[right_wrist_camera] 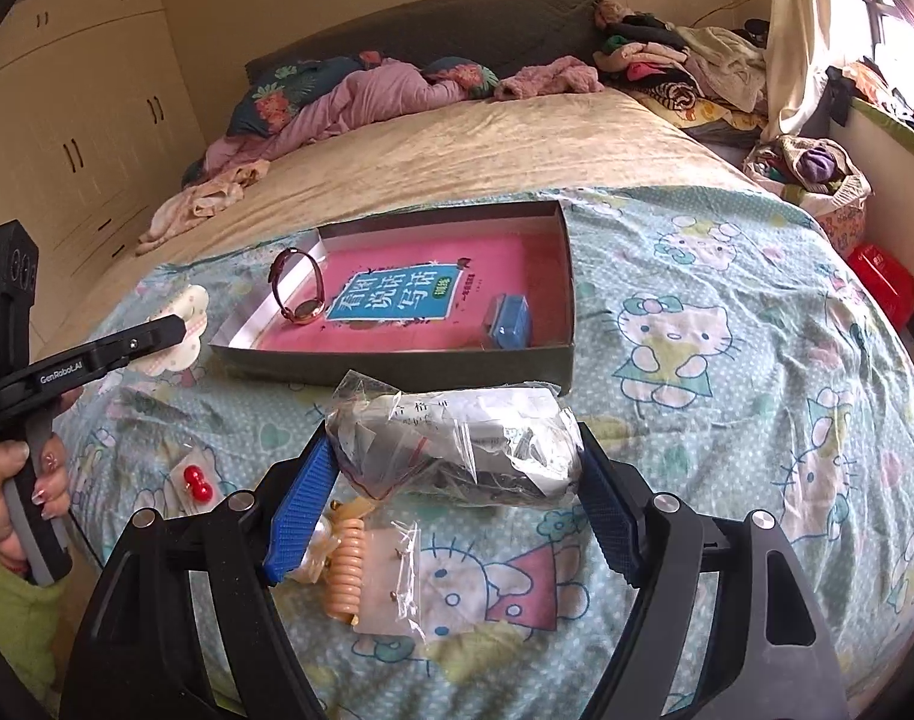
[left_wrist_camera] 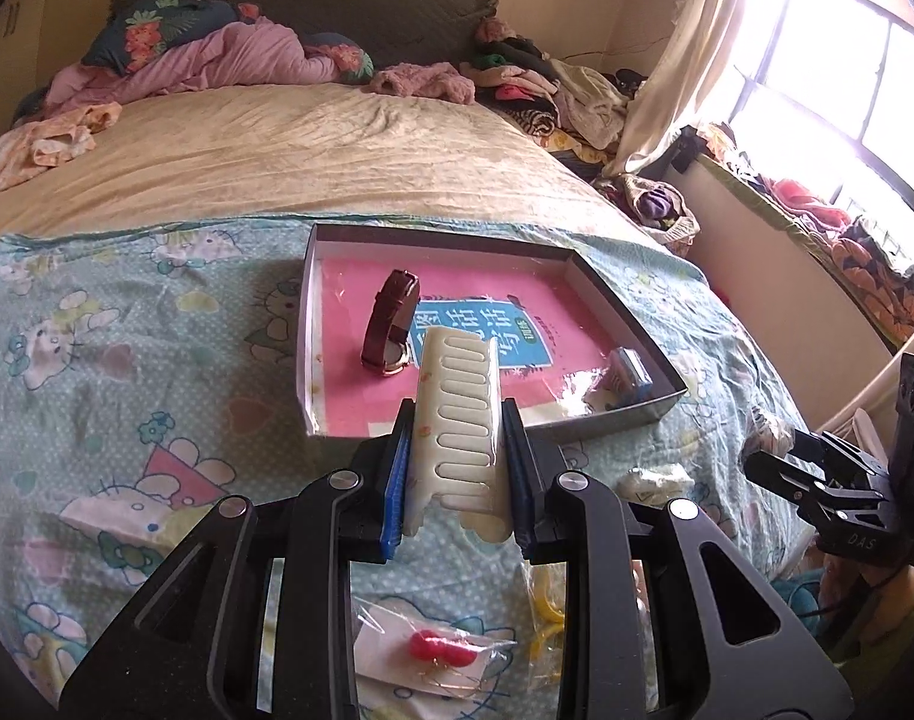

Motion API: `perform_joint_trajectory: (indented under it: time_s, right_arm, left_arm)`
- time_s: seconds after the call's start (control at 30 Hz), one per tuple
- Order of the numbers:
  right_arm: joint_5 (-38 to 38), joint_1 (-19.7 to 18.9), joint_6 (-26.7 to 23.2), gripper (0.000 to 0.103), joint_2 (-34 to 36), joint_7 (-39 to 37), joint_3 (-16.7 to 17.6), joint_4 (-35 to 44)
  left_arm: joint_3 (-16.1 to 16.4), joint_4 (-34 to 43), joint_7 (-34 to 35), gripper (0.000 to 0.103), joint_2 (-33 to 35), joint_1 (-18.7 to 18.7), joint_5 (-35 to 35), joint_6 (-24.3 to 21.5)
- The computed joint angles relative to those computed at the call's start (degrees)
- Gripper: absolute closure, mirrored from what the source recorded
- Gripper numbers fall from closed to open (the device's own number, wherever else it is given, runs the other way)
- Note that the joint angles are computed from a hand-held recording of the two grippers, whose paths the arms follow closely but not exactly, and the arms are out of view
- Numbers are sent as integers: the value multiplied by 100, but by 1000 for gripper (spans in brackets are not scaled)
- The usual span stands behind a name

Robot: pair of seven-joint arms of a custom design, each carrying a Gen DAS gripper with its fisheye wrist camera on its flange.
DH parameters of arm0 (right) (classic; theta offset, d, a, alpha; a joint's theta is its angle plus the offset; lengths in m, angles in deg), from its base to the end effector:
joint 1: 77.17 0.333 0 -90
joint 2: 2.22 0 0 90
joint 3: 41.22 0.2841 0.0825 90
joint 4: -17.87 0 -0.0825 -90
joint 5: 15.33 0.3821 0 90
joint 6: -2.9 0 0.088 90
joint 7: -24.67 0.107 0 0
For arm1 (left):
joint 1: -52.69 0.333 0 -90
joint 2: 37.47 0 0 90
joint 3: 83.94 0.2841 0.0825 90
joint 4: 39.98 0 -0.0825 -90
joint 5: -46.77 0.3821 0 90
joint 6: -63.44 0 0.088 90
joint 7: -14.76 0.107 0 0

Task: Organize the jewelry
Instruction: 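Carry the hair clip and foil package into the box and open both tools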

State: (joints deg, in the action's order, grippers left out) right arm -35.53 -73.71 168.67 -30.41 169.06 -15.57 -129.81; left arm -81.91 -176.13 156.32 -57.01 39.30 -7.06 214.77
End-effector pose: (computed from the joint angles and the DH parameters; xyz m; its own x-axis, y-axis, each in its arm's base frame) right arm 0.3853 0.2457 0.4665 -0.0186 -0.9841 -0.1768 -0.6839 0.1415 -0.7157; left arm 0.4846 -0.0753 0.4833 -0.4697 -0.8420 0.2654 -0.6777 0.1513 -0.7196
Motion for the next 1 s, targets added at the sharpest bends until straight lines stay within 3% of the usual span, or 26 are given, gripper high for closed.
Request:
perform_joint_trajectory:
  time_s: [0.2,0.4,0.67,1.0]
  right_arm:
    - [-345,-194,12,28,444,-8,92,475]
    - [-857,-144,-105,28,894,100,-52,924]
    - [-1468,216,-276,28,1421,281,-532,1408]
    - [-1579,910,-525,28,2203,-61,-1294,2036]
  left_arm:
    - [-118,386,-76,84,468,70,50,99]
    - [-374,719,-264,84,962,261,270,260]
    - [-634,988,-472,84,1392,464,523,483]
    - [-885,1327,-877,83,1839,720,900,626]
